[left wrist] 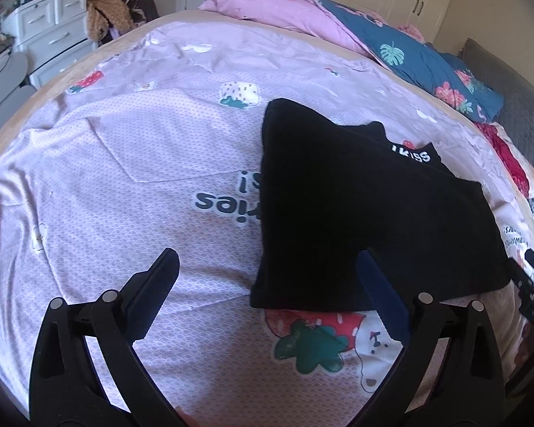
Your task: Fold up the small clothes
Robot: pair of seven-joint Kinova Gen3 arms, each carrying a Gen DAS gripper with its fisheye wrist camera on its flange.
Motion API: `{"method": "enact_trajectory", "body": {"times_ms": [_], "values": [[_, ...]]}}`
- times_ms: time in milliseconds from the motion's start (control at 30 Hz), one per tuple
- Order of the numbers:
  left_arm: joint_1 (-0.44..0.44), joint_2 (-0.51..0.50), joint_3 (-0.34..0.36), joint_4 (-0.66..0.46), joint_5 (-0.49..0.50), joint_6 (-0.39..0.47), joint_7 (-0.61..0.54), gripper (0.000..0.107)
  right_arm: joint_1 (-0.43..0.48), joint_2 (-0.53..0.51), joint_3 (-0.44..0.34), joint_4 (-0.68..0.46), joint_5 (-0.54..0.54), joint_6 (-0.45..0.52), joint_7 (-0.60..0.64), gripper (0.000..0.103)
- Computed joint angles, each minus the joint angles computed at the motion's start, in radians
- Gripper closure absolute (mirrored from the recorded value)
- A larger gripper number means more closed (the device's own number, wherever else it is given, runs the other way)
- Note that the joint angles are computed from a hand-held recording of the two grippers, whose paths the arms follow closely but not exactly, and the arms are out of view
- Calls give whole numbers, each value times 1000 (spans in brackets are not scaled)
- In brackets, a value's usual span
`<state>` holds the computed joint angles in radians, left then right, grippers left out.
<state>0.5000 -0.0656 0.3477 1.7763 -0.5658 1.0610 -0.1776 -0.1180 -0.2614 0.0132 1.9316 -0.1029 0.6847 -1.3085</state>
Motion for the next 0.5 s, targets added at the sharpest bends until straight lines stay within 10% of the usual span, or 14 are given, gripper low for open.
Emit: {"method": "enact_trajectory", "body": {"times_ms": [500], "values": [[-102,-83,-5,55,35,-8,-23,14,-91,2,-143,28,79,-34,-87,4]]}}
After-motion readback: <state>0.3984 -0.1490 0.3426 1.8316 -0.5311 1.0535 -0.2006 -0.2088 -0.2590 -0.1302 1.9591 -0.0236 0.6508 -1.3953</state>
